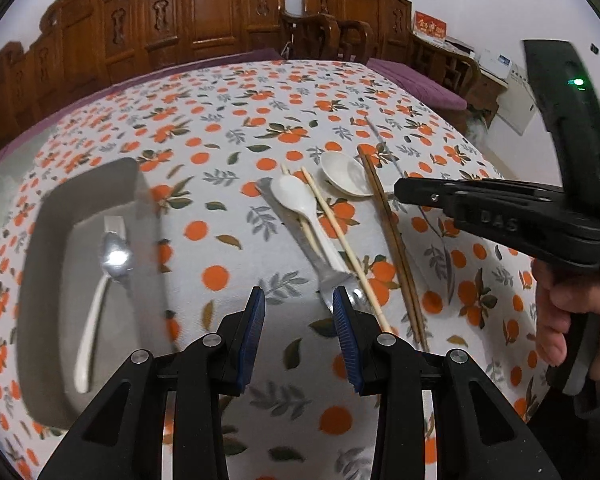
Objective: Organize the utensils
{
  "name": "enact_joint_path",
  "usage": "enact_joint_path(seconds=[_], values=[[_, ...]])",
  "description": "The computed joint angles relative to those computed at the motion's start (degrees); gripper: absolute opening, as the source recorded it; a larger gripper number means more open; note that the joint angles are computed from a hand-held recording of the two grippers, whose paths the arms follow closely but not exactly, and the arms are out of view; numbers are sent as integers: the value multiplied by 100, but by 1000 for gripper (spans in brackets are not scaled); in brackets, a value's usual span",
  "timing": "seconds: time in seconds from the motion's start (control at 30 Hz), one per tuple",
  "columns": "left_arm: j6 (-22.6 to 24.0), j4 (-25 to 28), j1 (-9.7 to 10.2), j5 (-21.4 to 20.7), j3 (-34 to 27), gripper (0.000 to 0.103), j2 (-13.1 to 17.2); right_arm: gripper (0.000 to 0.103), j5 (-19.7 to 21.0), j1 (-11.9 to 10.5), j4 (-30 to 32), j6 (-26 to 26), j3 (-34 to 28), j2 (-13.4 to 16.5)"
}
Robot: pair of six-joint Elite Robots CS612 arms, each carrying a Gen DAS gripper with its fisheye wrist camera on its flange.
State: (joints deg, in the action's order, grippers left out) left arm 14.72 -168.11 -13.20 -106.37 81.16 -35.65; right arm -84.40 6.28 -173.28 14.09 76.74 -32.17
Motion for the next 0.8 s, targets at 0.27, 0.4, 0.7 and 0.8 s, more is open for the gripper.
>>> enact_joint_path(seconds=[0.27,0.4,0.7,0.8], values=[[-333,485,-52,-282,-311,40,192,8,179,-58,-149,19,89,-22],[-530,828,-41,-503,-478,40,290,8,233,-62,-159,6,91,-18],[-625,818,-43,-529,-423,26,256,8,342,-57,-154,-45,61,0],[-656,740,-20,-551,-365,13,214,8,342,-55,-114,-56,42,10]])
